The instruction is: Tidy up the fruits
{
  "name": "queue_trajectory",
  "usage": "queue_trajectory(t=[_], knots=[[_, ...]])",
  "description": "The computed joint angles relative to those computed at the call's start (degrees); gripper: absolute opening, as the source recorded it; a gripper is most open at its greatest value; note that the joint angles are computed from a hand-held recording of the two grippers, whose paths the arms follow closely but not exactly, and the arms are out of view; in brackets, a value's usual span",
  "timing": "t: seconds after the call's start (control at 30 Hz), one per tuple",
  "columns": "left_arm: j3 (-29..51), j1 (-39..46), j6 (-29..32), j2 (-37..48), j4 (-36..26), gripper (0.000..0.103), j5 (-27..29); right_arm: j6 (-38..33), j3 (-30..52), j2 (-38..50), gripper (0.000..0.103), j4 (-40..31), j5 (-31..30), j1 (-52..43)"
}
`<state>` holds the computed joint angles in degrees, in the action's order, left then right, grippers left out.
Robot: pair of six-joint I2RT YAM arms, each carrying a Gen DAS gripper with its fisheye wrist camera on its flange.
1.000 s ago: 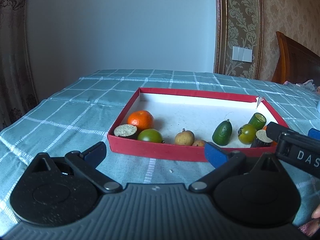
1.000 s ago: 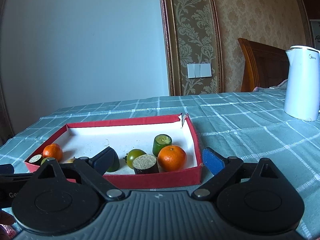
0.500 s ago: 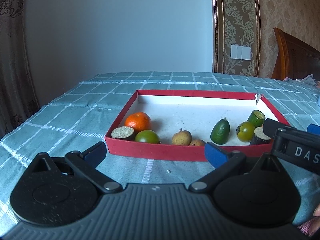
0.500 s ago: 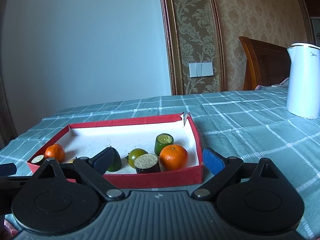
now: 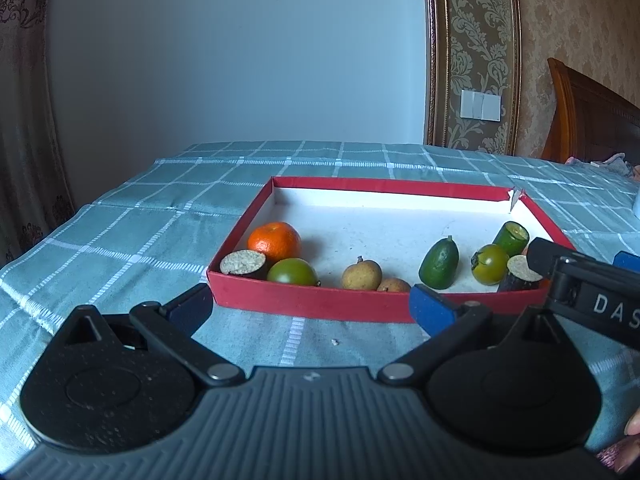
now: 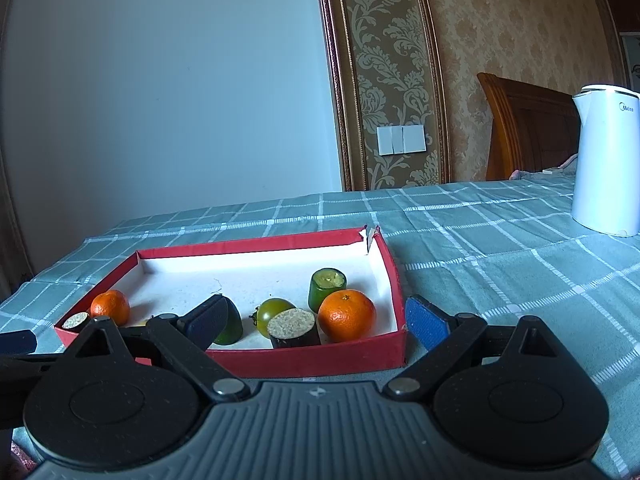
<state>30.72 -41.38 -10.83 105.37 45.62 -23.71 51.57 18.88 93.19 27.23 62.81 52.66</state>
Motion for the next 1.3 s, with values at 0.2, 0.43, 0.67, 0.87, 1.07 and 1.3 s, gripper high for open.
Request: queue_trajectory(t=[0.2,0.43,0.67,0.87,1.07,1.3], knots=[[-0.12,0.74,-0.73,0.17,0.2,0.103,0.46,0.24,-0.05,-0.12,0.096,-0.16,0.11,0.06],[0.05,1.36,-0.67,0.11,-0.45,0.103,1.71,0.09,-0.16,-0.42,0.096,-0.33,0.31,0.38],[-0.05,1.35,-0.28,-0.26,-0.28,0.103,1.55,-0.56,-0.08,-0.19,0.096,0.16,0.26,0.47],[-0.22,1.44,-0.12,-0.38,0.09,0.103,1.8,-0.53,-0.02,-0.11,0.096,0.16,0.28,0.45],[0.7,1.14,0.25,-0.47,-2.25,0.103,0.48,-0.58,-0.02,-0.13,0.096,0.15,0.26,0.46],[0.77,1.1,0.8,-0.42,-2.49,0.103,-0.29,-0.52,0.04,-0.08,0.096,0.09,0.26,0.46]])
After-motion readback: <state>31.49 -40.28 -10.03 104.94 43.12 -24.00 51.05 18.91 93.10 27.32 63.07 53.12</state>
